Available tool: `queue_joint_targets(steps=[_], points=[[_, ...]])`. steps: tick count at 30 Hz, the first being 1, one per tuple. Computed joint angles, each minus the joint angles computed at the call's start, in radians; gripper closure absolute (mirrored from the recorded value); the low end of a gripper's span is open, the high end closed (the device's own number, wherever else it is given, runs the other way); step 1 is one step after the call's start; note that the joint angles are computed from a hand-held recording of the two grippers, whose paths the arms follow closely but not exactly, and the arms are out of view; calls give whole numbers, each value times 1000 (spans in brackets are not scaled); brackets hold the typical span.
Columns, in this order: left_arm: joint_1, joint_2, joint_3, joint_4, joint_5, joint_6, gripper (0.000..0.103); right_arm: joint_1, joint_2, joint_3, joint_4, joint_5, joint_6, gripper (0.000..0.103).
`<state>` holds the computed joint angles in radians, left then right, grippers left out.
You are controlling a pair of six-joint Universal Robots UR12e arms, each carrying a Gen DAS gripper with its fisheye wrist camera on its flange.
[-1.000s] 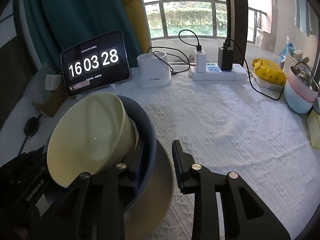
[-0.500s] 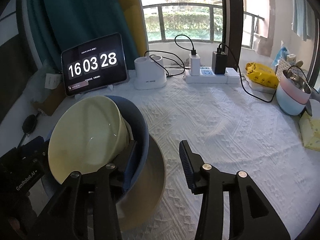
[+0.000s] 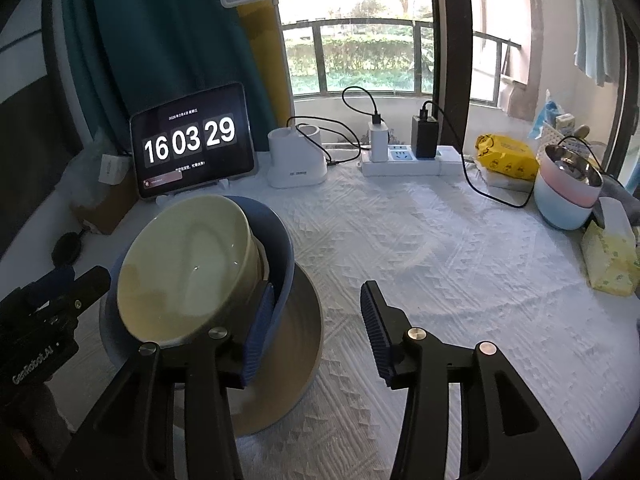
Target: Organize plates and bowls
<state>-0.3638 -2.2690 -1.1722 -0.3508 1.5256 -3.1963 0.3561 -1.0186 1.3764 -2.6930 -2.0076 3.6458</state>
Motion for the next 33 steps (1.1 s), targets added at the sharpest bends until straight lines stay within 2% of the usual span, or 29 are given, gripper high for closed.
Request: queue_joint_targets(steps=[10,26,33], points=[[-9,38,-58,86,-72,39,12,12,-43,60,-41,-51,14,55],[-23,96,-151,213,-166,92,9,46,-109,150,-107,-168,20,53],[-27,120,-181,239,-200,123,9,63,-137,184,-130,-231,20,52]])
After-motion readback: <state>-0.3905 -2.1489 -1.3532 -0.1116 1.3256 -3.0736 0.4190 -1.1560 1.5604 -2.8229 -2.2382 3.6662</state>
